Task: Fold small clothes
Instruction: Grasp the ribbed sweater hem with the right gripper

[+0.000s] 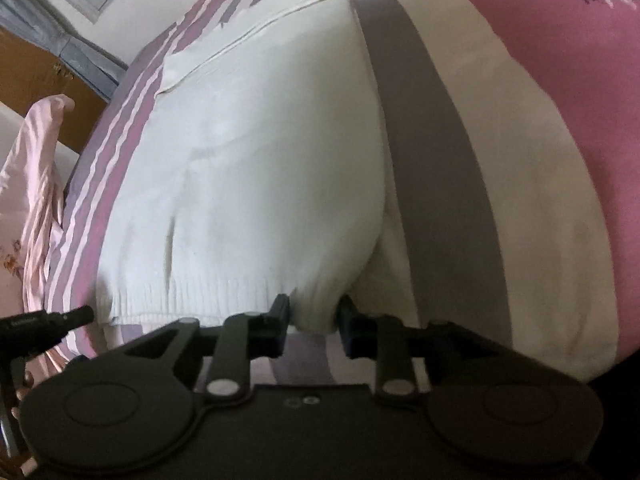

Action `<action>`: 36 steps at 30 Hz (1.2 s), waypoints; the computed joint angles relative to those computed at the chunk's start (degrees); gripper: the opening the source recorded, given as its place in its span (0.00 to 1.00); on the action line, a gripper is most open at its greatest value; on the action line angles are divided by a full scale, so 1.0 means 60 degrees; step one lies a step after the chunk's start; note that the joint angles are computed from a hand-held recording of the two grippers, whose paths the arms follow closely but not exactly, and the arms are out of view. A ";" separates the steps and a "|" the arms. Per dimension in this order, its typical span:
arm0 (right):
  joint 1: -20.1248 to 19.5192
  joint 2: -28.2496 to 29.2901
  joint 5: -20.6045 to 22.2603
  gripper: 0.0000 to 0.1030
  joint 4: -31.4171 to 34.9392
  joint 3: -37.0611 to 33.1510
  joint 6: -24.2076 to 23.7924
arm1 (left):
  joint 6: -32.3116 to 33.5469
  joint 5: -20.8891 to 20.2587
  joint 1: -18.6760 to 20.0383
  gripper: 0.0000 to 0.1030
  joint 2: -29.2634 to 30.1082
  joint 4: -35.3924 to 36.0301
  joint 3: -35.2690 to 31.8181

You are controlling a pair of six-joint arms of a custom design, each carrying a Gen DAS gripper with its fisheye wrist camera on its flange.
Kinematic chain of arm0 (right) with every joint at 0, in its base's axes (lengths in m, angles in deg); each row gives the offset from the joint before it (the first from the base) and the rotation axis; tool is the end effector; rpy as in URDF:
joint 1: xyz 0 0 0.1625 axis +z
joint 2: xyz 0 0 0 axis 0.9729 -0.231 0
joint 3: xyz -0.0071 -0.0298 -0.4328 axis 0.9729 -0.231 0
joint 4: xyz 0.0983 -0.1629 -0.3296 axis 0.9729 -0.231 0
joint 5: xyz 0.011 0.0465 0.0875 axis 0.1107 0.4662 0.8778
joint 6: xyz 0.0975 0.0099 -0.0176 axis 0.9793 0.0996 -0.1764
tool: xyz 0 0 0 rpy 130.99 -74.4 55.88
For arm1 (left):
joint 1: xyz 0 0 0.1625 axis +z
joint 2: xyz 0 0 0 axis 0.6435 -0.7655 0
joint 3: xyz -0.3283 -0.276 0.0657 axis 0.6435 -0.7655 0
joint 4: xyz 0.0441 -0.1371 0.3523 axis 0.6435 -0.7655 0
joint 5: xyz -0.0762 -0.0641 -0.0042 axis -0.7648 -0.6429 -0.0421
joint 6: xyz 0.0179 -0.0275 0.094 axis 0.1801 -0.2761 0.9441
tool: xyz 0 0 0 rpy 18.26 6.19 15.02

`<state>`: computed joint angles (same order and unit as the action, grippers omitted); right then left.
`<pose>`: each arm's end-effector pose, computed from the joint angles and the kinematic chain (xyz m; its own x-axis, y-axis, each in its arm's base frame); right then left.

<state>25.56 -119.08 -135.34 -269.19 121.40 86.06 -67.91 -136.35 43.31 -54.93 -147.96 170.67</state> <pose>0.2210 -0.5813 0.0254 -0.9506 0.1457 0.2740 -0.0085 0.8704 -0.4923 0.1021 -0.6339 0.3202 -0.9323 -0.1649 -0.3218 0.0298 0.8518 -0.5230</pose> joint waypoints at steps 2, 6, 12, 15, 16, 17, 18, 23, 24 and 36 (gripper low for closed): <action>-0.0038 0.0023 0.0053 0.26 -0.0016 -0.0037 0.0058 | 0.0030 0.0470 -0.0108 0.04 0.0115 -0.0309 0.0112; 0.0076 -0.0021 -0.0060 0.26 -0.0108 0.0039 0.0075 | 0.1590 0.2686 -0.0951 0.04 0.0328 -0.1557 0.0629; 0.0078 0.0048 -0.0041 0.26 -0.0266 0.0063 0.0135 | 0.2903 0.2964 -0.1328 0.00 0.0435 -0.2937 0.0807; 0.0099 0.0057 -0.0034 0.26 -0.0343 0.0057 0.0024 | 0.3024 0.3118 -0.1375 0.00 0.0464 -0.3612 0.0898; 0.0097 0.0053 -0.0027 0.26 -0.0325 0.0061 0.0023 | 0.2869 0.3139 -0.1358 0.00 0.0468 -0.3374 0.0814; 0.0094 0.0062 -0.0012 0.26 -0.0297 0.0033 0.0021 | 0.2474 0.3075 -0.1279 0.00 0.0431 -0.2736 0.0660; 0.0079 0.0053 0.0012 0.26 -0.0341 0.0056 -0.0017 | 0.1935 0.2970 -0.1168 0.00 0.0390 -0.1736 0.0411; 0.0033 0.0023 0.0042 0.26 -0.0330 0.0101 -0.0030 | 0.0613 0.2846 -0.0918 0.48 0.0365 -0.0189 0.0008; 0.0027 0.0015 0.0057 0.26 -0.0294 0.0099 -0.0030 | 0.0695 0.2564 -0.0900 0.75 0.0285 -0.1053 0.0319; 0.0043 0.0084 0.0038 0.27 -0.0403 0.0064 0.0050 | 0.0173 0.0717 -0.0482 0.77 0.0148 -0.1371 0.0473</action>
